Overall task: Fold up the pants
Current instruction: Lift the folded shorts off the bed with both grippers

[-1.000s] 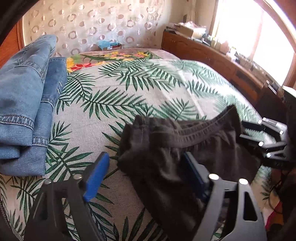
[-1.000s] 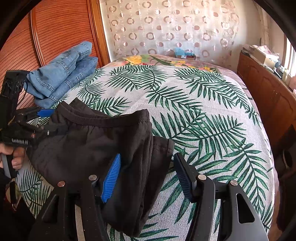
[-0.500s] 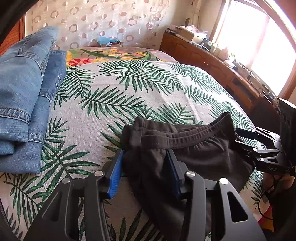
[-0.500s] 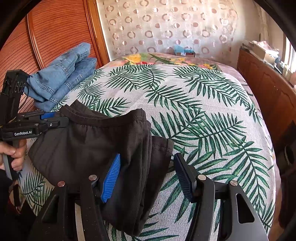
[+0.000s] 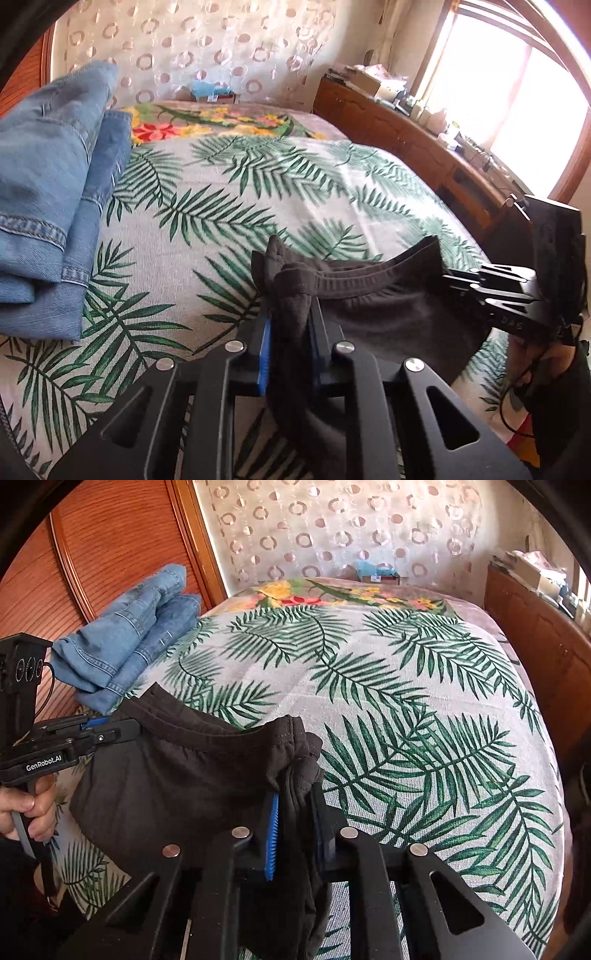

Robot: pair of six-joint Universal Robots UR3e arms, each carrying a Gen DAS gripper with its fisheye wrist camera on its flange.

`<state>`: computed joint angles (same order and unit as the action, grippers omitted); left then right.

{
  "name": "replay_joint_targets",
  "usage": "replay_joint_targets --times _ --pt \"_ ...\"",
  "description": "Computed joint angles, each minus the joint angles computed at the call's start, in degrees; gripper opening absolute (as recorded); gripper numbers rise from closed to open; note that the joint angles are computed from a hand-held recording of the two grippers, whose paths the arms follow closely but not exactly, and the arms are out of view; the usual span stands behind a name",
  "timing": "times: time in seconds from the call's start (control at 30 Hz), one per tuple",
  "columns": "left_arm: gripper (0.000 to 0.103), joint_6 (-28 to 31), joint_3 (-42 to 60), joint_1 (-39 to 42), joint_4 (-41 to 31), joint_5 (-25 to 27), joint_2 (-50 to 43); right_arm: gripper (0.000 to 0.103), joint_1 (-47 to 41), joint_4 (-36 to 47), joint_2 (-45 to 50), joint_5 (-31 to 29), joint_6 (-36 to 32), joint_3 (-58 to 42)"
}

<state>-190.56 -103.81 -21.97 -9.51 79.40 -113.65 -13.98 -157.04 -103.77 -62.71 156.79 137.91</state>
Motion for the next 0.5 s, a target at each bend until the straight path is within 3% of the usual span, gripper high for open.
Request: replay_joint_targets --times 0.3,0.5 --pt "0.014 -0.1 -0.8 -3.2 1.3 4.3 5.5 0.013 -4.4 4.1 -14.5 4.9 -2.3 4.5" --pt "0.014 0.7 1.0 -5.3 0.5 8.4 8.7 0.013 -8.0 11.7 -24.6 8.6 -3.9 3.6"
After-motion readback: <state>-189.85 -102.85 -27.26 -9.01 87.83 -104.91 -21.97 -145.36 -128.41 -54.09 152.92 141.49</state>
